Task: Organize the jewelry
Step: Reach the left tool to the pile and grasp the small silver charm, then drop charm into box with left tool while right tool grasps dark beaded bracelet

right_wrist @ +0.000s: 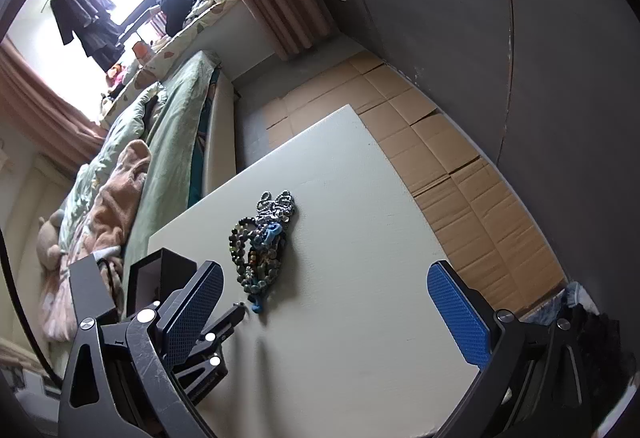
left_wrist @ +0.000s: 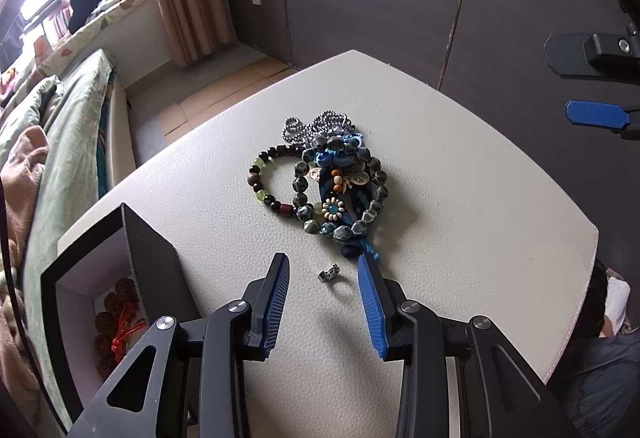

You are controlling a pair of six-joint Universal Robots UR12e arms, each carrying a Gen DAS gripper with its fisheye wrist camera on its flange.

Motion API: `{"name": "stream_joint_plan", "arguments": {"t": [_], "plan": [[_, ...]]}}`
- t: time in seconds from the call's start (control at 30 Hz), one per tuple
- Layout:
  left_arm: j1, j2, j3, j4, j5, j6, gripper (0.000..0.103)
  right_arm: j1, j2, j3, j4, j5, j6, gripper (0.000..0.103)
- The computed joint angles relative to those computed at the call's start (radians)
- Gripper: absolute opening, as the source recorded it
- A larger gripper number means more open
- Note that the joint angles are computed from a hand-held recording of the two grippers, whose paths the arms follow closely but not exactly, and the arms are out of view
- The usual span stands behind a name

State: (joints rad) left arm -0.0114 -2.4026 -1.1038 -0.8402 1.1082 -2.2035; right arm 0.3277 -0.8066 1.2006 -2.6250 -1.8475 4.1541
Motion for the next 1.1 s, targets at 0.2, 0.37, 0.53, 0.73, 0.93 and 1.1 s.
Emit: {"name": "stream_joint_plan", "arguments": {"t": [0.2, 0.37, 0.53, 0.73, 0.93, 1.1], "plan": [[-0.011, -0.013, 0.014, -0.021, 0.034, -0.002, 0.016, -0.003, 0.000, 0.005, -0.016, 0.004, 0.019, 0.103], [-0.006, -0.008, 0.008, -0.020, -0.004, -0.011, 0.012, 0.000, 0.018, -0.027, 0.012, 0.011, 0.011, 0.103], [0.010, 0.003, 0.006, -0.028, -0.053, -0.036, 0.012, 0.005, 0.036, -0.062, 0.020, 0.018, -0.028, 0.103], [0.029, 0.014, 0.009, -0.024, -0.113, -0.073, 0.012, 0.009, 0.058, -0.101, 0.056, 0.026, -0.042, 0.103], [0.051, 0.005, 0.045, -0.031, -0.162, -0.128, 0.012, 0.005, 0.071, -0.116, 0.057, 0.048, -0.039, 0.103], [0.068, -0.005, 0.075, -0.035, -0.190, -0.175, 0.012, -0.002, 0.088, -0.135, 0.063, 0.085, -0.022, 0.098]]}}
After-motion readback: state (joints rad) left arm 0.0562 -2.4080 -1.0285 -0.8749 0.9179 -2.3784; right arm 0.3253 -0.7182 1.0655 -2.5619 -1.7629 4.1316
